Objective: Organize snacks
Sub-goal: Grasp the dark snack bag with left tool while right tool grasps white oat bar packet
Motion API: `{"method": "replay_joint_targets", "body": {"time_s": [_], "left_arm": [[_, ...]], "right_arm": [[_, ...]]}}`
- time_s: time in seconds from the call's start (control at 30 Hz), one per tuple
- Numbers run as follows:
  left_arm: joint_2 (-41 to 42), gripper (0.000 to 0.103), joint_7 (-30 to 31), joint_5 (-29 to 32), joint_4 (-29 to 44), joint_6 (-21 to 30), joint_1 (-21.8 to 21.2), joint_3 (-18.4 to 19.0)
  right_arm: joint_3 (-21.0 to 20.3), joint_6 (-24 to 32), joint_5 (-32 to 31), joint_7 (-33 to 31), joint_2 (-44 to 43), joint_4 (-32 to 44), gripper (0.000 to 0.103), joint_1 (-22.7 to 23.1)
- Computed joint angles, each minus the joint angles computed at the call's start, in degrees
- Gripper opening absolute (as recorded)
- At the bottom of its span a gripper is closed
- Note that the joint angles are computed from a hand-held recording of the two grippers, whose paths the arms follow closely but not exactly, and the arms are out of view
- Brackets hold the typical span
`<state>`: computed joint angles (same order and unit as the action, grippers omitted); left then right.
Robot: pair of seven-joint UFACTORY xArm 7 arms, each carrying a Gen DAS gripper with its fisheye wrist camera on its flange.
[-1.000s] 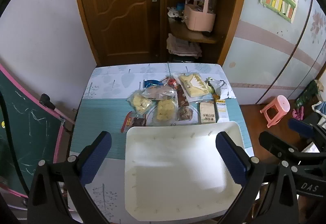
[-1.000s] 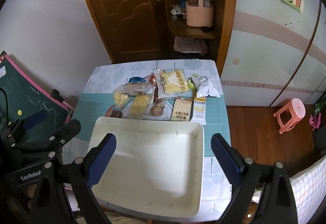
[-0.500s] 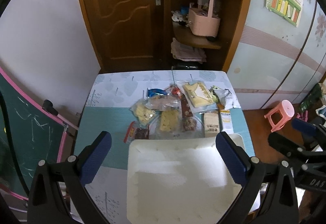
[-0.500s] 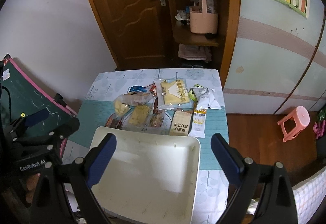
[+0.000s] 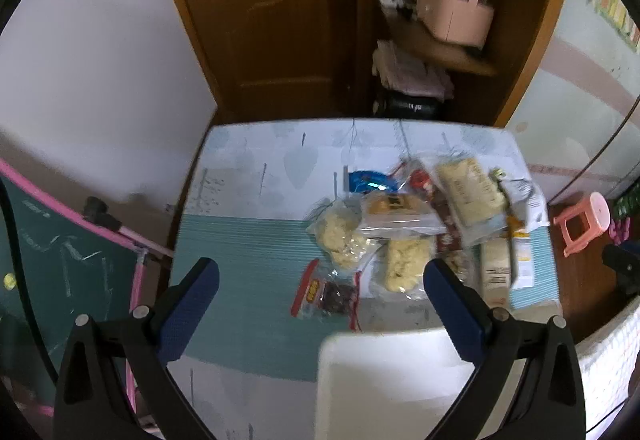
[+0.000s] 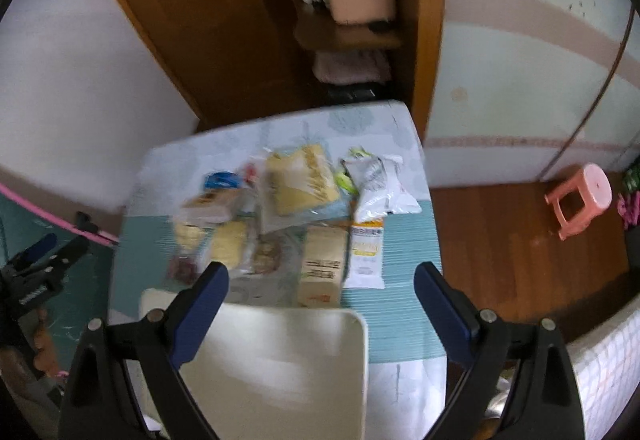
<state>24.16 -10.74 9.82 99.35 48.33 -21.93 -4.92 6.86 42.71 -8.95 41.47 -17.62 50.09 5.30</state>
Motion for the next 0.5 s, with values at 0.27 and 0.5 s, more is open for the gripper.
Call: {"method": "replay_joint_targets", "body": {"time_s": [0.27, 0.5], "left_arm": [[20.78, 0.096, 5.9, -6.6, 21.78, 15.6, 2.38, -0.22], [34.5, 0.096, 5.94, -8.94, 39.6, 28.63, 1.62, 1.12]], "right_arm": [[-3.43, 0.3, 0.07, -2.49, 15.76, 5.44, 0.083, -1.27], [-5.54, 1.38, 6.48, -7.38, 24.11, 7.75, 0.076, -2.31]]}}
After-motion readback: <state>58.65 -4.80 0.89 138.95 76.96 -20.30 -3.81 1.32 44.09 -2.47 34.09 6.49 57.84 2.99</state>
